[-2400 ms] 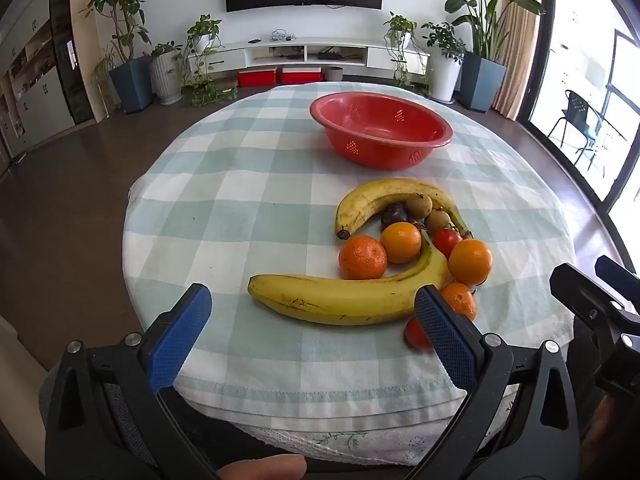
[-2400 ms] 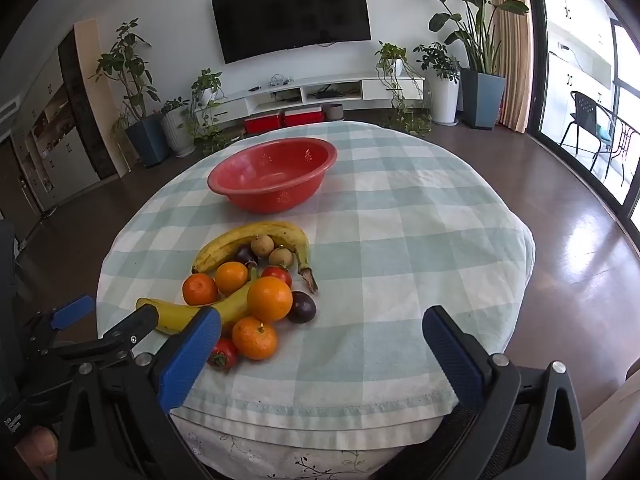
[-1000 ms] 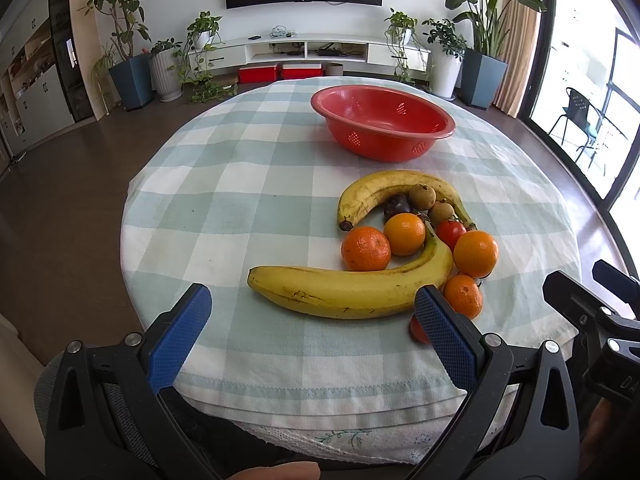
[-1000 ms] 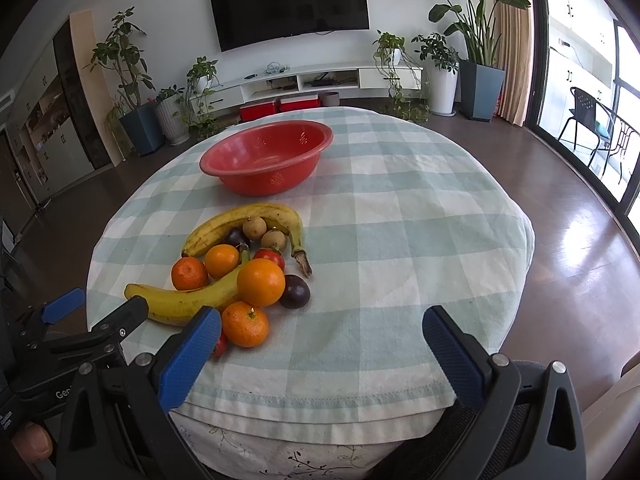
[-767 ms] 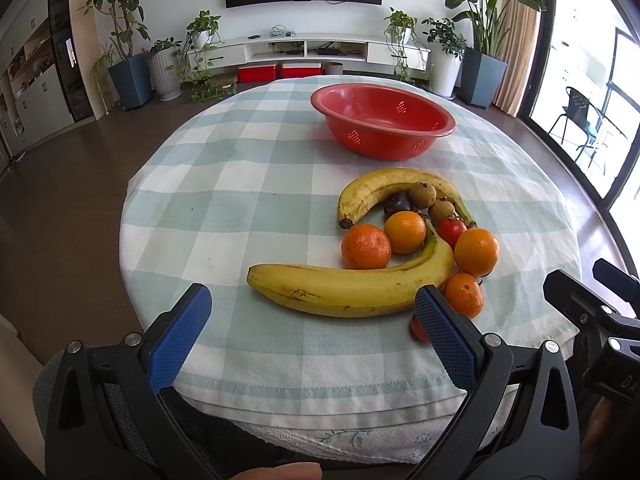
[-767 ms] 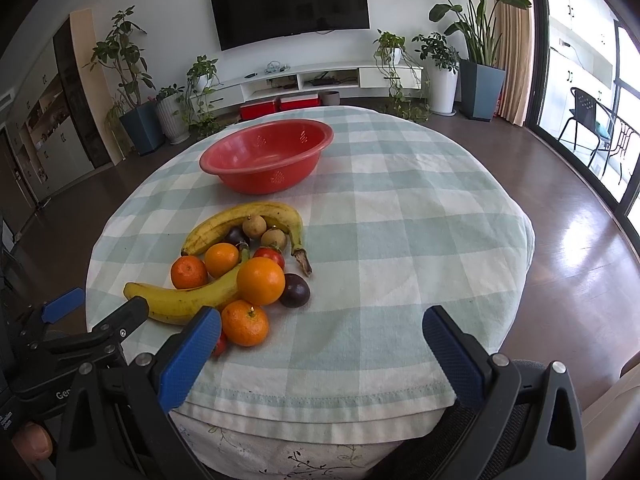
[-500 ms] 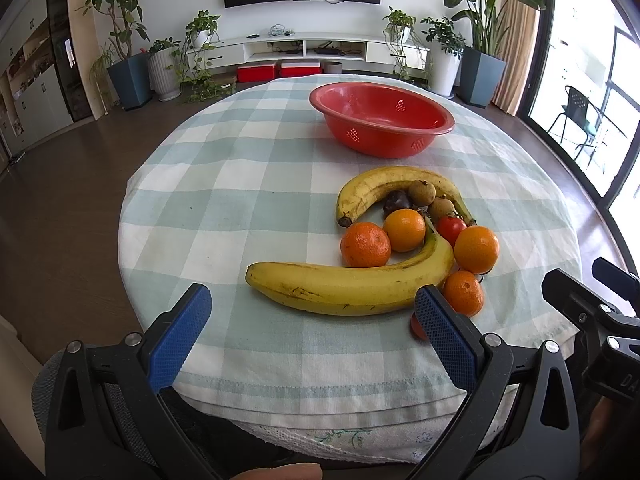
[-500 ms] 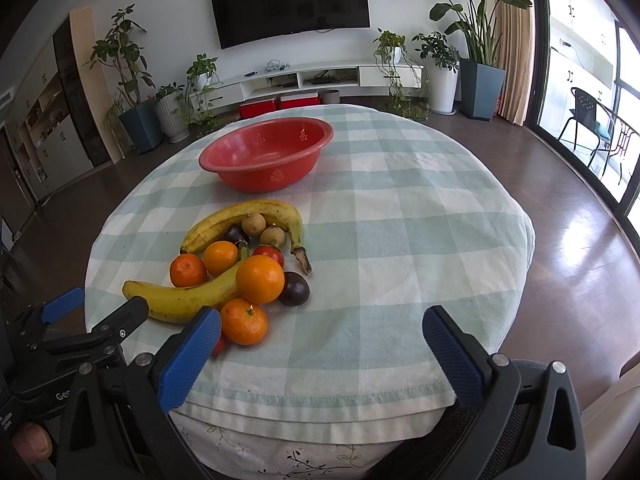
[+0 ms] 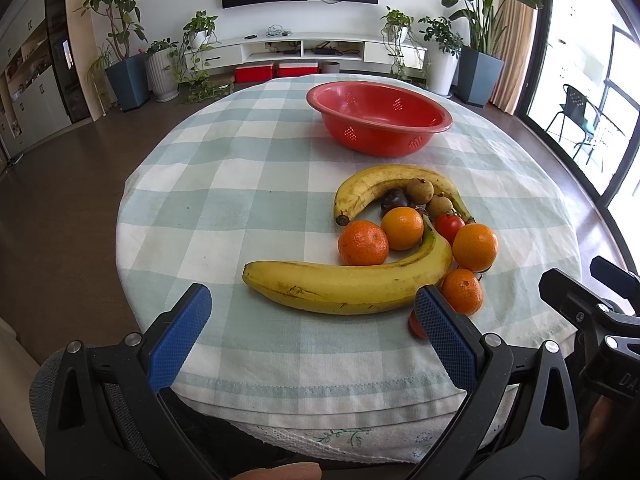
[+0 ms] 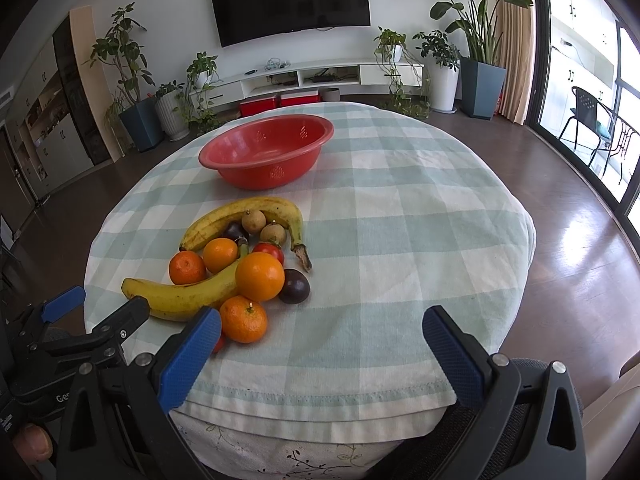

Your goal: Organize fruits

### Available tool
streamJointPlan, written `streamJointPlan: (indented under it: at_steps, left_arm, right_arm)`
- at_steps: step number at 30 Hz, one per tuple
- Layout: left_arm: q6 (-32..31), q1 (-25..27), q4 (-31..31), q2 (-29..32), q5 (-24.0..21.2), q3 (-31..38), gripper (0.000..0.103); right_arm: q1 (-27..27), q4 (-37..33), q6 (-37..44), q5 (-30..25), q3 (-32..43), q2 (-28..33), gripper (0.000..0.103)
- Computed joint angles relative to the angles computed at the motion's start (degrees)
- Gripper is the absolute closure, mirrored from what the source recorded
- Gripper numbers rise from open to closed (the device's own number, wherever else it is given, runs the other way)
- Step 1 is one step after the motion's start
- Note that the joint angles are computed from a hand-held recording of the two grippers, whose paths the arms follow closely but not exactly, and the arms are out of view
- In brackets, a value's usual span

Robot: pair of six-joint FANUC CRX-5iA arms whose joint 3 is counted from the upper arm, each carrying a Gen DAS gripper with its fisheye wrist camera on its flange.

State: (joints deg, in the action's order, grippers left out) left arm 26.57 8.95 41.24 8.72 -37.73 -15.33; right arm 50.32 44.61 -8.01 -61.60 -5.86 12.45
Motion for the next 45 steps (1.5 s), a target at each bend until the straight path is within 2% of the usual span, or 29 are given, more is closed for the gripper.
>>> streamJointPlan:
  at_steps: [10,15,17,19,21,24,27,30,34,36,38,40,41,44,45]
  left_arm:
    - [-1.38,0.03,1.13,0.23,-0.58,-0.07,0.000]
    - [-3.64,0.14,3.86,0.52,-1.18,-0.30,0.000]
    - [-6.93,0.25,6.87,0.79,-2.15,-0.72,0.000]
    - [-11.11,0.87,10.12,1.98,-6.71,-0.04,0.001]
    - [-11.16,1.19,8.91,2.76,-8.98,1.18,0.000]
    - [-11.64,1.24,7.19,2.34,-8.41,1.16,0.000]
    - [-13.22,2.07,8.64,2.38,-8.58,1.11,0.000]
    - [-13.58,2.41,6.07,2.17,-5.29,1.69,0.000]
    - [-14.56,4.29,3.54,3.82,-7.71,4.30,0.000]
    - [-18.30,4.82,3.94,4.25,-8.80,4.78,0.000]
    - [-23.19,5.23,5.44,4.83,-10.80,5.29,0.000]
    - [-29.38,6.01,7.95,6.85,-17.10,7.48,0.000]
    - [-31.83,5.87,8.06,7.34,-18.80,8.32,0.000]
    - [-40.46,3.76,7.26,5.41,-13.83,6.88,0.000]
    - [-40.67,3.32,5.83,5.67,-14.40,8.05,0.000]
  right_arm:
    - [-0.03,-0.22,0.13,-0.04,0.15,0.09,0.000]
    - [-0.01,-0.28,0.05,0.02,-0.01,-0.01,0.000]
    - [-0.03,-0.25,-0.03,0.09,-0.04,-0.01,0.000]
    - [-0.02,-0.39,-0.04,0.10,-0.01,0.03,0.000]
    - [0.00,-0.52,-0.57,0.41,-0.30,-0.19,0.000]
    - [0.24,-0.60,-0.96,0.70,-0.90,-0.63,0.000]
    - [0.19,0.32,-2.68,1.97,-2.68,-1.79,0.000]
    - [-0.53,2.68,-5.84,4.02,-5.05,-3.25,0.000]
    - [-1.63,3.48,-10.15,10.04,-9.23,-6.27,0.000]
    - [-2.19,0.39,-7.35,12.29,-9.30,-6.92,0.000]
    - [-2.90,-2.68,-4.76,14.74,-9.48,-7.52,0.010]
    - [-3.45,-4.74,-2.89,16.60,-9.77,-8.04,0.013]
    - [-3.48,-4.67,-2.69,16.41,-9.79,-8.04,0.013]
    - [-3.75,-3.60,-2.62,16.53,-10.38,-8.26,0.013]
    - [-4.04,-3.94,-2.38,17.18,-10.59,-8.48,0.013]
